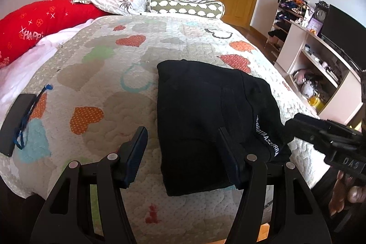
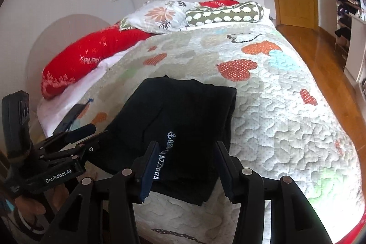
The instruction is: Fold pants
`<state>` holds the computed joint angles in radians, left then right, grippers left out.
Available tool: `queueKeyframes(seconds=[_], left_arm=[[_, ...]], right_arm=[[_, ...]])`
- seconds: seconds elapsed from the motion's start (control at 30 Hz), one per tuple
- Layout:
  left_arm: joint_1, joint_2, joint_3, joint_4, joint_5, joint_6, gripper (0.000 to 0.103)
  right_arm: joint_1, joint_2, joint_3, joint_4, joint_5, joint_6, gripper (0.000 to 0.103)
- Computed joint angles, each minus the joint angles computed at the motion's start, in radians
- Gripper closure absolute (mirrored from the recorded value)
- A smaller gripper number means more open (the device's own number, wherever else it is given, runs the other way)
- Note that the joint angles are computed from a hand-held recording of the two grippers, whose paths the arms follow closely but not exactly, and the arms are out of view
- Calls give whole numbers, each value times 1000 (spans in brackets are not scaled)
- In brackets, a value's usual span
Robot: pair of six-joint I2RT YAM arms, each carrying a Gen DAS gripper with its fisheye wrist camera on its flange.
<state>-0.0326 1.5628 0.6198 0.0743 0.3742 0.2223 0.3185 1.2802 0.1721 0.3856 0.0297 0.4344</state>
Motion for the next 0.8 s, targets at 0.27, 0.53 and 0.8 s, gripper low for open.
queueKeyframes(seconds=[0.27, 0.53, 0.8], left_arm=[[52, 23, 0, -6, 57, -22, 41], [36, 35, -20, 19, 40, -8, 40], [2, 71, -9, 35, 12, -19, 40]], right_arm=[[22, 146, 68, 51, 14, -6, 55], [-93, 375, 206, 108, 16, -56, 55], [-134, 286, 168, 55, -32, -44, 55]])
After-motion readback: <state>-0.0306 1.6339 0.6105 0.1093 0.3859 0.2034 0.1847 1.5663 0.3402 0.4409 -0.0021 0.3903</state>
